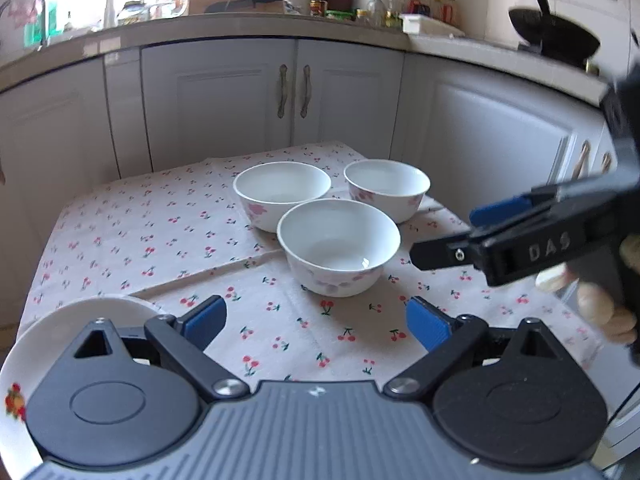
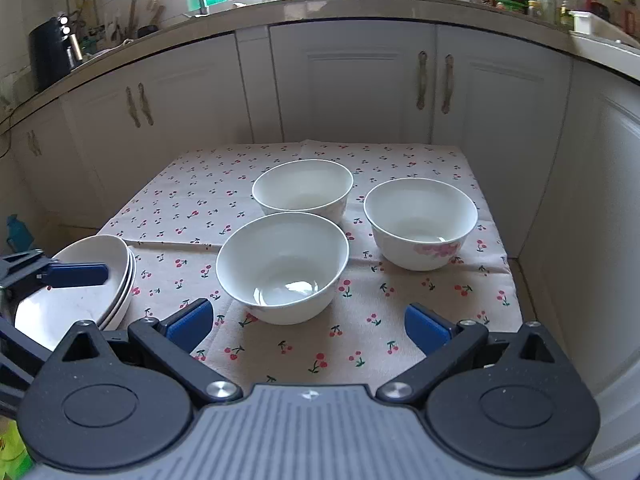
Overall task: Organize plates and bowls
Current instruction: 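Move the right gripper to the rim of a white bowl, then close the right gripper on the white bowl's rim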
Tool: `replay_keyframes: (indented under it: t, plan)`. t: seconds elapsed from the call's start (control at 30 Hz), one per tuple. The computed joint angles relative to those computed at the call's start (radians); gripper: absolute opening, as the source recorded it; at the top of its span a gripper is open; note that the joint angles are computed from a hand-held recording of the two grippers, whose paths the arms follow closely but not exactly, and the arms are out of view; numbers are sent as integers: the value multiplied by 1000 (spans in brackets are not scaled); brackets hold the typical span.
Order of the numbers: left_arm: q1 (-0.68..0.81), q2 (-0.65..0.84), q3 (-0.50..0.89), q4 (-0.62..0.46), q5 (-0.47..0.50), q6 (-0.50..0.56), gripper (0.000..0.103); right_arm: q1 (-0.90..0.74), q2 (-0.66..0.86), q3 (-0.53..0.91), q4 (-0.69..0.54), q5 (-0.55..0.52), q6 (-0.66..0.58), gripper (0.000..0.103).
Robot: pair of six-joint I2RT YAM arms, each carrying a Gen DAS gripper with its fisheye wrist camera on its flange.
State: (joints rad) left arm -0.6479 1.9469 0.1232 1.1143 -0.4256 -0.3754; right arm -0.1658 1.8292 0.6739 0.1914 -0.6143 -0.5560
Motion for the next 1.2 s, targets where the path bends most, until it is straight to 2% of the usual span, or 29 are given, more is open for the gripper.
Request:
replay_keyframes:
  t: [0.17, 0.43, 0.67, 0.77, 0.83, 1.03, 1.07, 1.2]
  plan:
    - [-23, 110, 127, -81, -56, -4, 96, -11, 74, 95, -54, -27, -44, 103]
    - [1, 256, 278, -89, -59, 54, 96, 5, 242, 308, -184, -93, -73, 100]
    - [44, 305, 324, -48, -9, 100, 93, 47, 343, 454, -287, -122, -58, 86]
    - [51, 318, 328, -25, -2, 115, 91, 68, 362, 477, -288, -115, -50, 82]
    - [54, 320, 330, -20, -1, 126, 86, 81, 375, 488, -287, -106, -44, 79]
    - [66, 330, 335, 8, 10, 151, 85, 96, 392, 501, -271, -110, -27, 71]
    - [64, 332, 335, 12, 8, 154, 85, 97, 392, 504, -271, -110, -25, 67]
    - [68, 335, 335, 26, 15, 162, 85, 103, 394, 502, -257, -104, -15, 63]
